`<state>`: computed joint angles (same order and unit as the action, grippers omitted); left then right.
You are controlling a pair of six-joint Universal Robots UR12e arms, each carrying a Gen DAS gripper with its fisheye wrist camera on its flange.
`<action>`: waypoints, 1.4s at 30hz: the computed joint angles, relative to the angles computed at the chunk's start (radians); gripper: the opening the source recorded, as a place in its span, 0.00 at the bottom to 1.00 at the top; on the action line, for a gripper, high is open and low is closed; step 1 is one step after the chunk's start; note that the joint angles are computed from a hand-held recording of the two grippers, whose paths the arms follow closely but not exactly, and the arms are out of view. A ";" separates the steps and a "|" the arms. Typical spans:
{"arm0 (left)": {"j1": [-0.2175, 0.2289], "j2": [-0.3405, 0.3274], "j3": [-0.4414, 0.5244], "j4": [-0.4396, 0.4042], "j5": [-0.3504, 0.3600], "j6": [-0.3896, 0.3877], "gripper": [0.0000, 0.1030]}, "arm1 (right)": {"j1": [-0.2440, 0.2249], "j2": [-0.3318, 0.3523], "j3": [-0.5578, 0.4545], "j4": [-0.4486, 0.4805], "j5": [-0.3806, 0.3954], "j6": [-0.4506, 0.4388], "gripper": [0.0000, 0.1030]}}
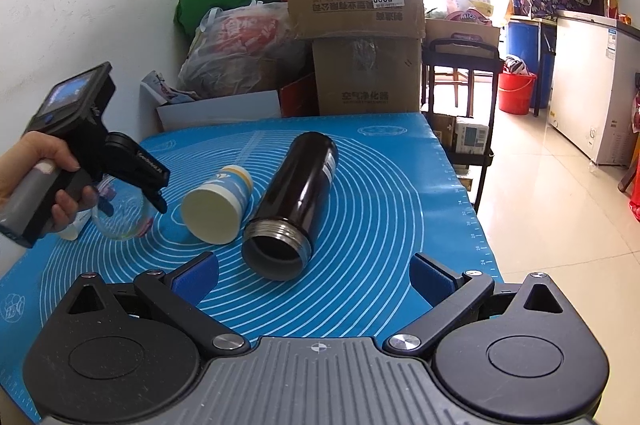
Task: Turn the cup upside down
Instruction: 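Lift the glass jar with the left gripper and carry it toward the mat center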
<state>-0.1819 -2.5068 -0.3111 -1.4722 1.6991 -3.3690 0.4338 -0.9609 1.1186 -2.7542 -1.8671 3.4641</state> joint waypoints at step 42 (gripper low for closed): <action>-0.043 0.508 -0.969 0.690 -0.017 0.101 0.82 | 0.082 -0.084 0.094 -0.011 -0.120 -0.002 1.00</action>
